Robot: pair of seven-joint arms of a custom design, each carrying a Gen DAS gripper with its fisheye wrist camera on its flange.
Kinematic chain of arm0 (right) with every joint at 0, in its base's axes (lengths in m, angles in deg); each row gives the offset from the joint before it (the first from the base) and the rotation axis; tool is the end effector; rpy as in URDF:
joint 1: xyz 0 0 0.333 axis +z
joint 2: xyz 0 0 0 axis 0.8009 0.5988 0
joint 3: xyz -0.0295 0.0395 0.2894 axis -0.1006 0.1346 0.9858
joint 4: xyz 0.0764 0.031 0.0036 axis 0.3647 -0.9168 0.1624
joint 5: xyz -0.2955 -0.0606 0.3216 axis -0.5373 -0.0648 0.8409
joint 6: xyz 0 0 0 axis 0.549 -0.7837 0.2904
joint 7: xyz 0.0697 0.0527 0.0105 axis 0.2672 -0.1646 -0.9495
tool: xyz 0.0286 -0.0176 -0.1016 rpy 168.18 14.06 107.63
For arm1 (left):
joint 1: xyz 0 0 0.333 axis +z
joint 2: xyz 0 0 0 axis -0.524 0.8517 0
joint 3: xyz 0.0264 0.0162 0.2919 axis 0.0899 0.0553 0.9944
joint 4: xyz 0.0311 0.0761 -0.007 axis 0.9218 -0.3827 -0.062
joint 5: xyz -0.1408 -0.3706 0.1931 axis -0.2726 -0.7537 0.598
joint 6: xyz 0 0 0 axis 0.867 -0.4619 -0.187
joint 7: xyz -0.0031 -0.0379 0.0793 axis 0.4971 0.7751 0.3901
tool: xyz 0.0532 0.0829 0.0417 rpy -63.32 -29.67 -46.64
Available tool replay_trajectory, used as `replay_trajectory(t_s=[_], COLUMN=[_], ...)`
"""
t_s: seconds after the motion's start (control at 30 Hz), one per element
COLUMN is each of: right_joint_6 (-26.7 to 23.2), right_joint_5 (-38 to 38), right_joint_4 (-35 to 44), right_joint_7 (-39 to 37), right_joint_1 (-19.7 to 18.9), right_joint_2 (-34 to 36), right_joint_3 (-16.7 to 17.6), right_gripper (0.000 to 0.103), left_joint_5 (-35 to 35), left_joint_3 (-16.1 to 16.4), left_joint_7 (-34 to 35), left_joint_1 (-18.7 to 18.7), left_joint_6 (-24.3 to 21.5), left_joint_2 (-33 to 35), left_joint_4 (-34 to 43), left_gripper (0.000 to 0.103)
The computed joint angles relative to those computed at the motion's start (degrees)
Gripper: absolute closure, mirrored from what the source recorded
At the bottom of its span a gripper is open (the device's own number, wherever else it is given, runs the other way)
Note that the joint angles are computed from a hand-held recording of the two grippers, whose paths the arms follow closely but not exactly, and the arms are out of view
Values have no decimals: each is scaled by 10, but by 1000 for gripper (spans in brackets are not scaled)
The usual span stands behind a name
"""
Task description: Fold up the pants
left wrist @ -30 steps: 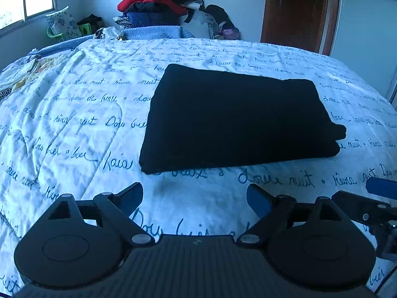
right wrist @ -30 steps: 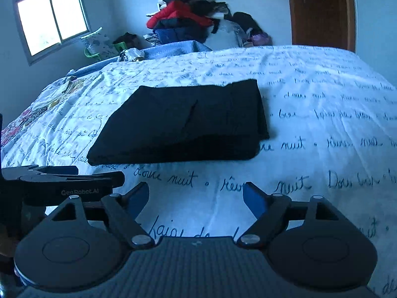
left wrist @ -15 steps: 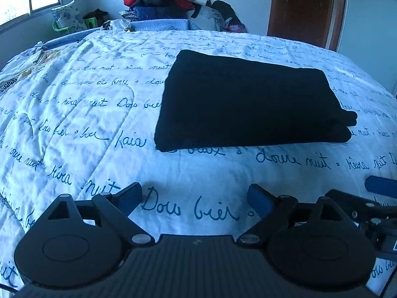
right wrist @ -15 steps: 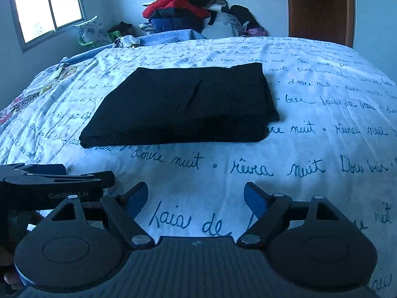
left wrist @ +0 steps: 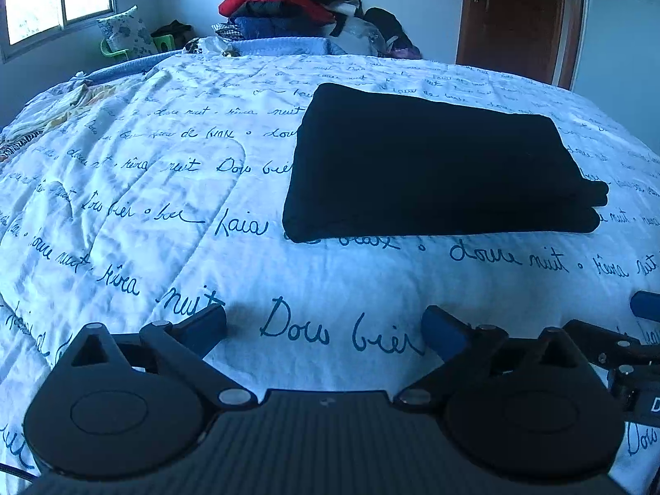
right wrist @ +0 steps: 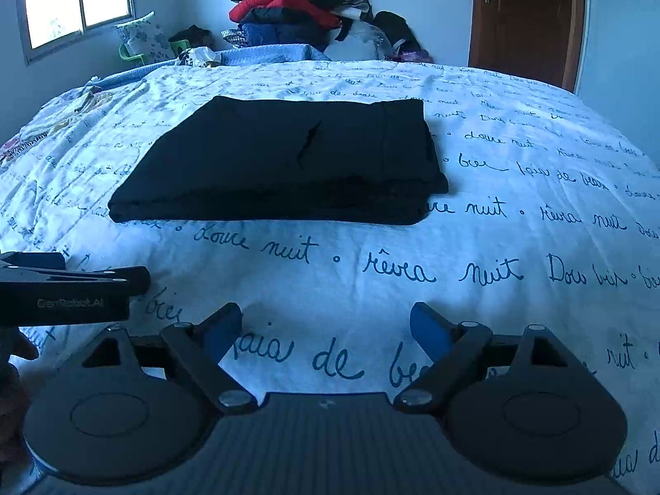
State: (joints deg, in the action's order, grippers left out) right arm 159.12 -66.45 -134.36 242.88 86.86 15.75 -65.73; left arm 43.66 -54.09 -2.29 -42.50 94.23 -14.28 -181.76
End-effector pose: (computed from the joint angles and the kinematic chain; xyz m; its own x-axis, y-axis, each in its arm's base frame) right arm 0.4983 0.4535 0.4815 -0.0726 -0.9952 -0.0659 -0.6645 0.0975 -0.7409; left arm 0.5135 -0.3129 0.4868 -0.1544 -0.9873 -0.0387 -0.6836 0.1350 -0.7172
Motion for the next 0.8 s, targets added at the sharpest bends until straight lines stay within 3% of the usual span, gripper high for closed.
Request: replay_trajectory(t_s=[0.57,0.8], right_joint_6=[-1,-1], right_joint_5=[-27,-41], right_joint_4=[-3,-6], right_joint_7=[18,29], right_joint_1=[6,7], right_joint_2=[8,8], right_joint_3=[-3,-3], right_gripper=[0,0], left_joint_5=[56,71], left_joint_3=[-5,-7], left_joint_7=[-56,-68], left_joint_1=[8,10], left_joint_6=[20,23], left_joint_2=[-4,-6], left_joint_4=[-16,-19], left_gripper=[0,0])
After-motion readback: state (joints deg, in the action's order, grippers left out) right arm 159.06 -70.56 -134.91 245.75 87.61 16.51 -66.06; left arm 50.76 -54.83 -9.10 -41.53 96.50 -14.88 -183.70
